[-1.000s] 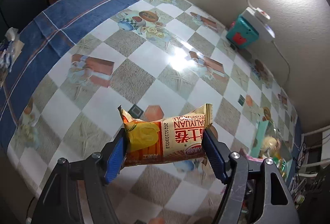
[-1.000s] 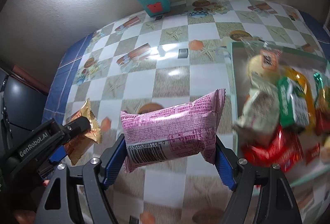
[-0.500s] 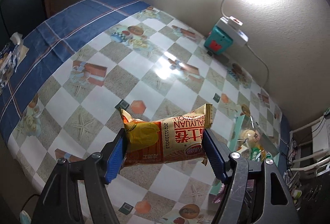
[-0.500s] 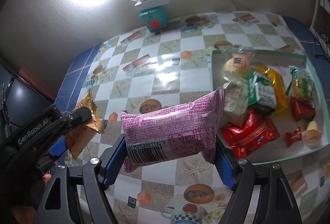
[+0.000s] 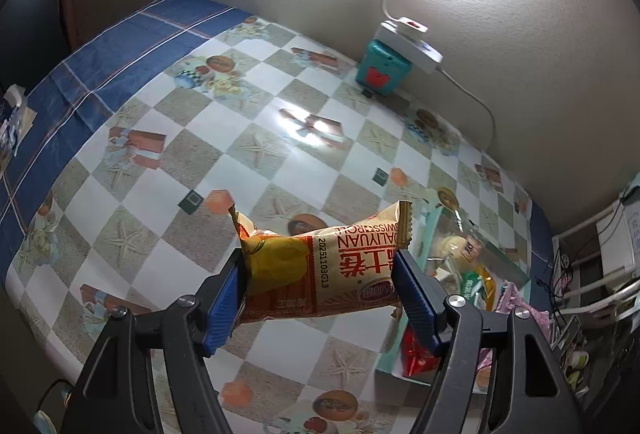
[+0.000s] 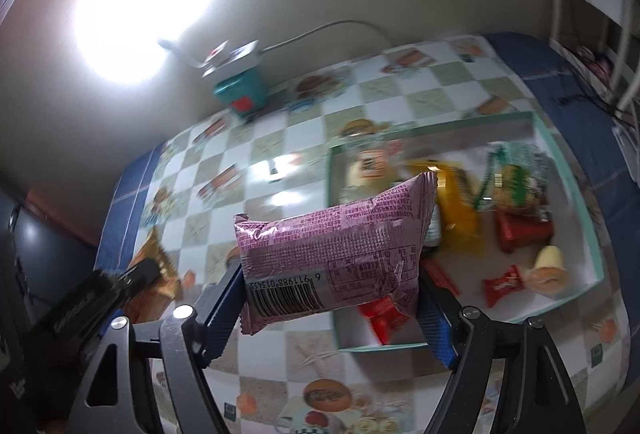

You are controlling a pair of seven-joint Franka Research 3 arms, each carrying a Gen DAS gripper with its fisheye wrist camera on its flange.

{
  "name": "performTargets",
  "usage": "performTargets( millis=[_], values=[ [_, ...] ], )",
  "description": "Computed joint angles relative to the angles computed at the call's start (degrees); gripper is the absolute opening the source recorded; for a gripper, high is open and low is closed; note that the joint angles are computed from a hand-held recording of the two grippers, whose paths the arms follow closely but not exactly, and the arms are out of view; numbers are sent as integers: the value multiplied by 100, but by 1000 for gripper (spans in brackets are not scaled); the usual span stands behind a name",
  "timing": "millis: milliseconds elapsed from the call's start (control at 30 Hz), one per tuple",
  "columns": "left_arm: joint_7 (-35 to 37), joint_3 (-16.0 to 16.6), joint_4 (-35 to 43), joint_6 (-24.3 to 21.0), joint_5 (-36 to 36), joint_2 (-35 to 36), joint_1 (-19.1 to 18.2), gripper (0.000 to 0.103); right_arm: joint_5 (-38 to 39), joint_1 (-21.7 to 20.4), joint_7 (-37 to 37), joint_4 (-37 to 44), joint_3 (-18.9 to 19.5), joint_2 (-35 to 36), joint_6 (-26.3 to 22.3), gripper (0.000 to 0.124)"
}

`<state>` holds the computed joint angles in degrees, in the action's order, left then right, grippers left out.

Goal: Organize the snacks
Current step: 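Carry the yellow cake pack with the left tool while the right tool carries the pink pack over the tray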

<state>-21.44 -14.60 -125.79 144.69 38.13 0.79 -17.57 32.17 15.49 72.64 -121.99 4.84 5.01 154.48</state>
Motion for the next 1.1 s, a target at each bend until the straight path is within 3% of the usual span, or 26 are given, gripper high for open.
performTargets(
  millis=[700, 1100],
  values=[
    [788, 103, 1607, -454, 271, 1196, -654, 74, -49, -949, 949, 289, -519, 299, -33, 81],
    [1794, 209, 3018, -766, 31, 2285, -1179, 74, -201, -1266, 1122, 409, -634, 413, -149, 81]
  ],
)
